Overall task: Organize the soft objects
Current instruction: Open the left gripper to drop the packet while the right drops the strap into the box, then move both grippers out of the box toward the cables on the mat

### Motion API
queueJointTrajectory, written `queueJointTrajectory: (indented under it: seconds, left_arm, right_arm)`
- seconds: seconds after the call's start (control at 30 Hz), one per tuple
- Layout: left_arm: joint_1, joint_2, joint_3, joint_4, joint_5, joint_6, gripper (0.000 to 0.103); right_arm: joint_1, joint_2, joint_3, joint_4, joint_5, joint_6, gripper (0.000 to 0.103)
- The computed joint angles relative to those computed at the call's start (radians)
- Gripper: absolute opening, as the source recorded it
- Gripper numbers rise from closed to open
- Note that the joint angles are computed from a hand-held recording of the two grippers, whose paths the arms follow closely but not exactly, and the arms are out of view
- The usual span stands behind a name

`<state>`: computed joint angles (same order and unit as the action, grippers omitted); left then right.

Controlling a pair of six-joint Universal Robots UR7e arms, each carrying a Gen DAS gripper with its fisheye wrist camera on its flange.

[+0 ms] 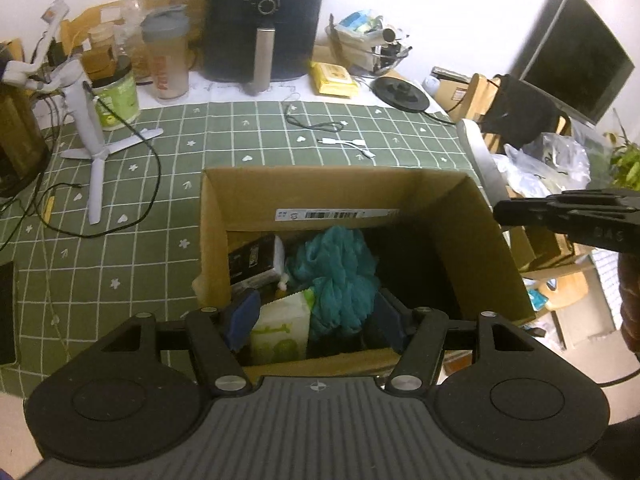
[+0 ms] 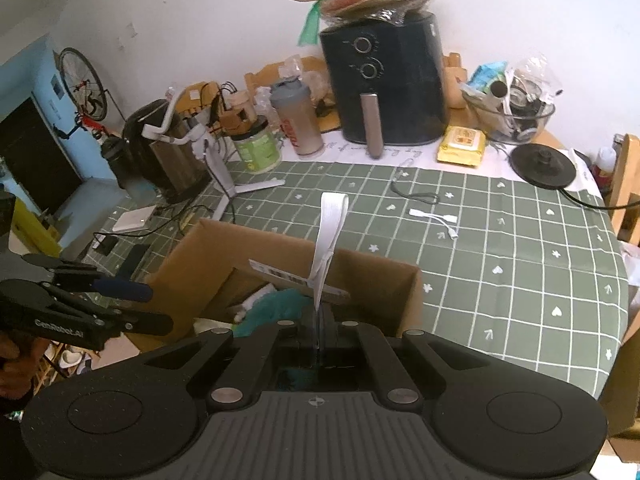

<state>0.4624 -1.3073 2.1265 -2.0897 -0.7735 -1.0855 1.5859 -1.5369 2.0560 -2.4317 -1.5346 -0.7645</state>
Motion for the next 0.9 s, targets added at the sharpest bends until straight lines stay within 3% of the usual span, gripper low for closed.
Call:
queueJointTrajectory:
  seconds: [0.17,0.3,0.33,0.4,0.47,0.57,0.9]
  left_arm:
    - [-0.026,-0.019,0.01,0.043,0.018,-0.07,0.062]
    - [-0.041,-0.032,0.018,0.074,0.027,-0.127,0.062]
    - [-0.045,-0.035,0.021,0.08,0.028,-0.141,0.062]
    - [-0.05,-0.041,0.024,0.092,0.03,-0.163,0.062]
    - [-0.055,-0.046,0.027,0.104,0.033,-0.187,0.062]
    - [-0.061,-0.052,0.031,0.117,0.038,-0.214,0.062]
    - [-0.049,-0.036,-0.001,0.165,0.058,-0.221,0.062]
  right_arm:
    - [0.015,0.008,-0.011,0.037,0.009,-0.009,0.004]
    - [0.047,0.044,-0.029,0.108,-0.092,-0.002,0.013]
    - [0.055,0.052,-0.026,0.115,-0.129,-0.002,0.028]
    - [0.06,0.052,-0.01,0.102,-0.16,-0.012,0.081]
    - [0.057,0.039,0.012,0.073,-0.154,-0.03,0.096]
    - [0.051,0.025,0.019,0.066,-0.133,-0.033,0.103]
    - [0.052,0.037,0.017,-0.014,-0.178,-0.008,0.103]
